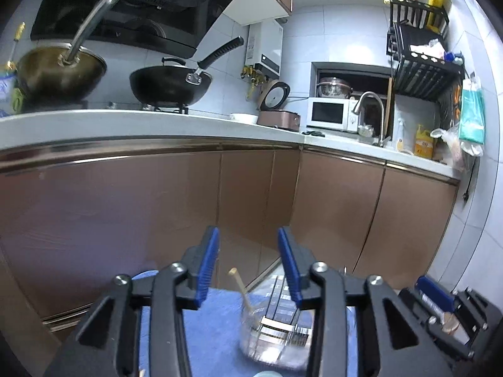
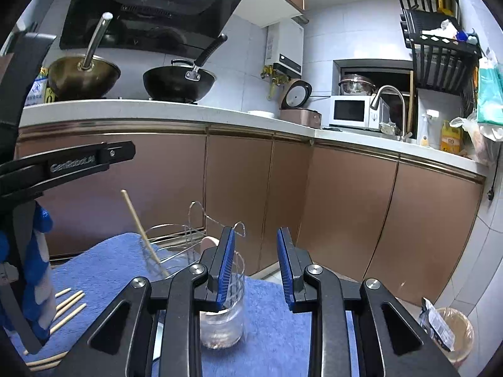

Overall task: Organize utensils
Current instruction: 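Open both tools inside the holder and withdraw them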

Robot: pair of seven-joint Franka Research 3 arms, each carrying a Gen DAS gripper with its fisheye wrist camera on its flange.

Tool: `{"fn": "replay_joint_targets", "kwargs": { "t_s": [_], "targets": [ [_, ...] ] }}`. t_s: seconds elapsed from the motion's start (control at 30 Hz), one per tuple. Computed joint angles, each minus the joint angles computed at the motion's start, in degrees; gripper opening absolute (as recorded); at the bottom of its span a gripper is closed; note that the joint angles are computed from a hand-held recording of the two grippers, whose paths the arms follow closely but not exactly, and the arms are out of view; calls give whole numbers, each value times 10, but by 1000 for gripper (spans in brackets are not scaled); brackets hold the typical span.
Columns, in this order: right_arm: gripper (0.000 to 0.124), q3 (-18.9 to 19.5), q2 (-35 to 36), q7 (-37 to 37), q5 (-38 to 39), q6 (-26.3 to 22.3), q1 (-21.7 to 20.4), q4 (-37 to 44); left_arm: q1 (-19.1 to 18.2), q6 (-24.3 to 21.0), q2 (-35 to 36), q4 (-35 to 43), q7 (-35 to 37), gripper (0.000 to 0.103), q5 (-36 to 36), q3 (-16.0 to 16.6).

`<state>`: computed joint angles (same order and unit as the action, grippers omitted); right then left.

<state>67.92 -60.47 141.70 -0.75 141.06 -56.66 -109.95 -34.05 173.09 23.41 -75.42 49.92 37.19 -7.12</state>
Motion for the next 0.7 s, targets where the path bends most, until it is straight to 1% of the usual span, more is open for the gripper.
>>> {"fn": "replay_joint_targets", "kwargs": {
  "t_s": [0.07,0.1,0.23,0.4,0.53,0.7],
  "targets": [
    [27,-7,0,-2,3,-11,17,0,-8,-10,-40,-44,-15,39,23,14],
    [27,-9,1,-3,3,-15,23,0,-4,-16,-55,-61,-17,40,29,11],
    [28,-18,10,1,10,-38,61,3,20,-42,-119,-133,-29,40,55,-13],
    [28,-21,22,11,15,-60,99,8,59,-55,-191,-213,-34,41,70,-45],
    [29,-23,25,21,16,-76,121,15,92,-59,-243,-268,-33,41,66,-69],
    [29,-27,19,30,17,-97,142,26,127,-64,-294,-316,-25,42,50,-95]
  ]
}}
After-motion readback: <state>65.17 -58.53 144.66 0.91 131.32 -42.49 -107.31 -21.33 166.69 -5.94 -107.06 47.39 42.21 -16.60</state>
